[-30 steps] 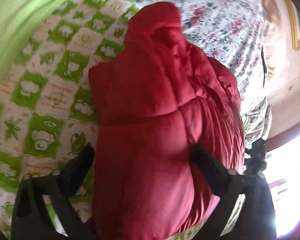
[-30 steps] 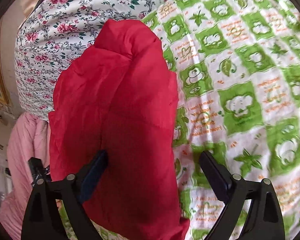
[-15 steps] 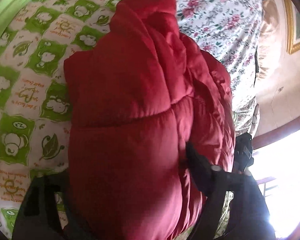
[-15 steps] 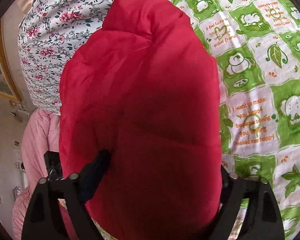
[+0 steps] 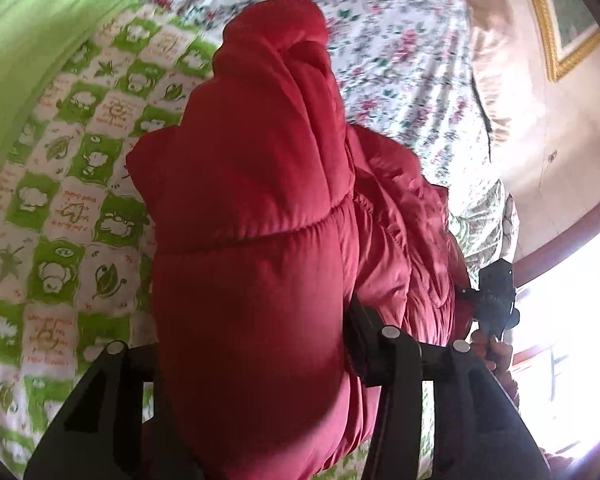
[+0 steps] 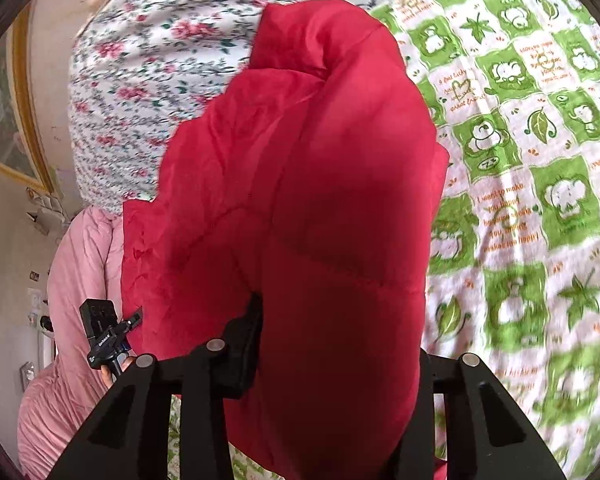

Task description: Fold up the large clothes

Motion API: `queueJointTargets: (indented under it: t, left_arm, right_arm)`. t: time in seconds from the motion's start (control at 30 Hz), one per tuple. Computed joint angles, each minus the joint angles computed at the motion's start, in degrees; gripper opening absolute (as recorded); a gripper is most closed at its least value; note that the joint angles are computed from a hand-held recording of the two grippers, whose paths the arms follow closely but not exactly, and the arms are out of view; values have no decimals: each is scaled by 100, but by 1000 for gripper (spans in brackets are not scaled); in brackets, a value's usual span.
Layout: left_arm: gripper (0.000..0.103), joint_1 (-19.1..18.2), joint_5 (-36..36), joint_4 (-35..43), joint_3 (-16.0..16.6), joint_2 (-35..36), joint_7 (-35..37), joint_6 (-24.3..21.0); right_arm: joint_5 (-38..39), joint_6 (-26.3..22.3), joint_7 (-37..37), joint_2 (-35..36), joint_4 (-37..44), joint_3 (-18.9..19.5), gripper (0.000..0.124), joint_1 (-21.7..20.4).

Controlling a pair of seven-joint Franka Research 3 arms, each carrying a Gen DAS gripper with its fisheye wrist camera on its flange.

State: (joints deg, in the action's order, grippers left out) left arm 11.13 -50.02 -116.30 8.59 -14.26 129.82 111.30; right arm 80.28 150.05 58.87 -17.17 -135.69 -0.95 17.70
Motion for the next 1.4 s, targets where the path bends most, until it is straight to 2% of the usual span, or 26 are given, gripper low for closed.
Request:
queueJointTargets:
  t: [0.27,0.47,0.63,0.73,0.87,0.97,1.2,1.4]
  left_arm:
    - [44,14,152,-645,352,-941,186,-347]
    - [44,70,402,-1293,702,-1711,211,-571]
    - [44,107,653,-1677,998,-2042,198,-767]
    - [44,163,789,-1829,1053,-2041,215,-741]
    - [51,217,899,-2000,954,-1966,152,-441]
    - [55,215,961,-2102,857,-1961,79,-191]
    - [63,90,1187,-2296,768,-2070,77,238]
    - [66,48,1392,-2447,779,-2300,15,383]
  right_arm:
    - [96,359,44,-1119,-794,159,36,339]
    - [220,749,445,-2102,-1619,365,36,822]
    - [372,1087,738,-2540,-2060,542,36,1219]
    - [376,1322,928,-2580,-2199,626,38,1376]
    - [309,1529,1133,-2380,-2218,599,45,1468]
    - [609,1588,893,-2137,-2133,441,51,1554]
    - [1186,1331,277,-1835,-2060,421,65,1301]
    - [950,1373,638,-1830,-2066,658,72,1124]
